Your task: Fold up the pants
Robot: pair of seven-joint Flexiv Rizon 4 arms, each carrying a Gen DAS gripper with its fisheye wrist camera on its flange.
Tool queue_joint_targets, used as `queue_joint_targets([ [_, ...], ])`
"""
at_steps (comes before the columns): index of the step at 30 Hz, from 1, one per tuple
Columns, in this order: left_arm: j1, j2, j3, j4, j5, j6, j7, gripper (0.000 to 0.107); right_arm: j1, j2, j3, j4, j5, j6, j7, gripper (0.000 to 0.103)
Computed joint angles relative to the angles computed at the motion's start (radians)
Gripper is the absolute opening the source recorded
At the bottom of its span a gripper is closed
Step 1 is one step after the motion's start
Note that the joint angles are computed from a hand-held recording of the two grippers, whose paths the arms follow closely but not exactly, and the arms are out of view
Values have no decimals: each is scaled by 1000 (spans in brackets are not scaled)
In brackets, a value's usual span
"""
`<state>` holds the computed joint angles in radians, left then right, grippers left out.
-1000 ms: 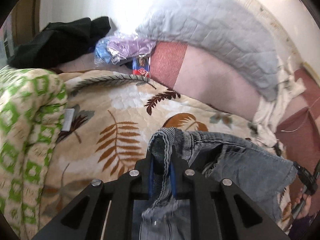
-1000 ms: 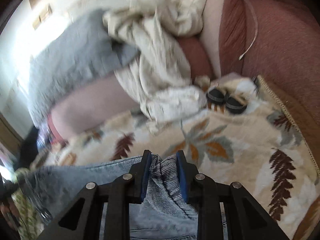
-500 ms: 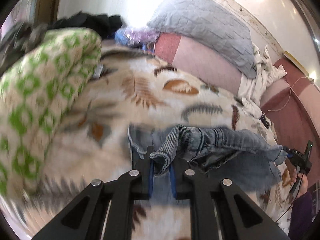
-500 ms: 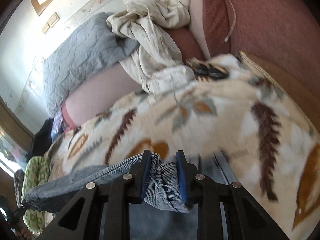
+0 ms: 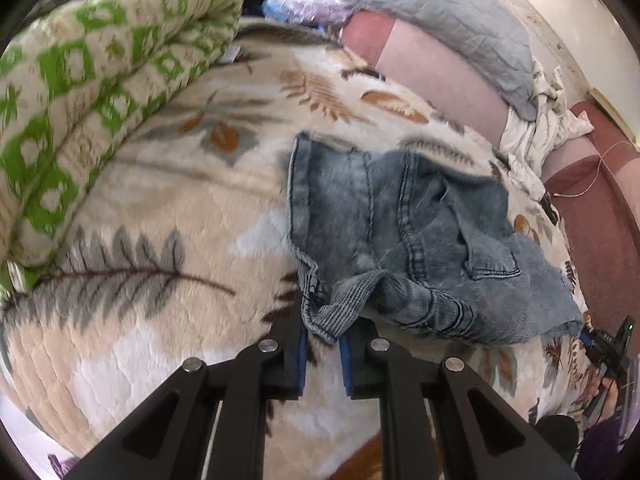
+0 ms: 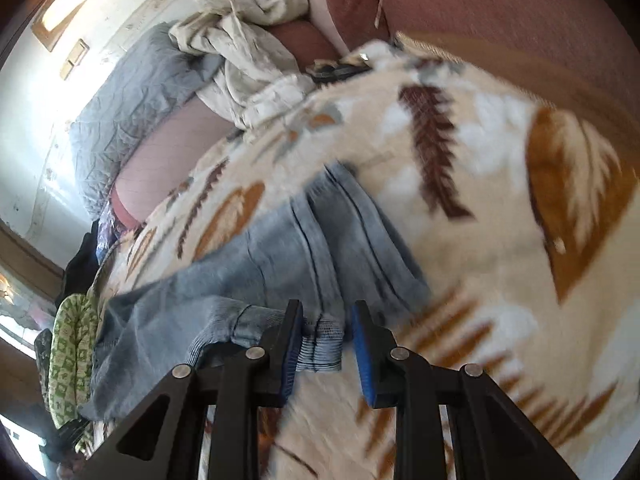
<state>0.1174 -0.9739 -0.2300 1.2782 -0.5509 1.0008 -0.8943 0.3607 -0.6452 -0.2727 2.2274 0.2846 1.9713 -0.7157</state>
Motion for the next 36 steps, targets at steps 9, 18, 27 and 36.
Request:
queue_joint_targets([
  [9, 11, 55, 2, 92, 8, 94, 27, 14, -2, 85, -25, -7, -38, -59, -22, 45],
  [18, 46, 160, -113, 256, 0, 249, 199, 19, -200, 23, 114, -162, -148, -104, 22, 55],
  [27, -42, 190, -116, 304, -8, 165, 309, 49, -387, -65, 226, -329, -271, -235, 74, 59],
  [36, -109, 175, -38, 274, 14, 86, 243, 49, -488, -132, 337, -430, -358, -351, 0, 31],
])
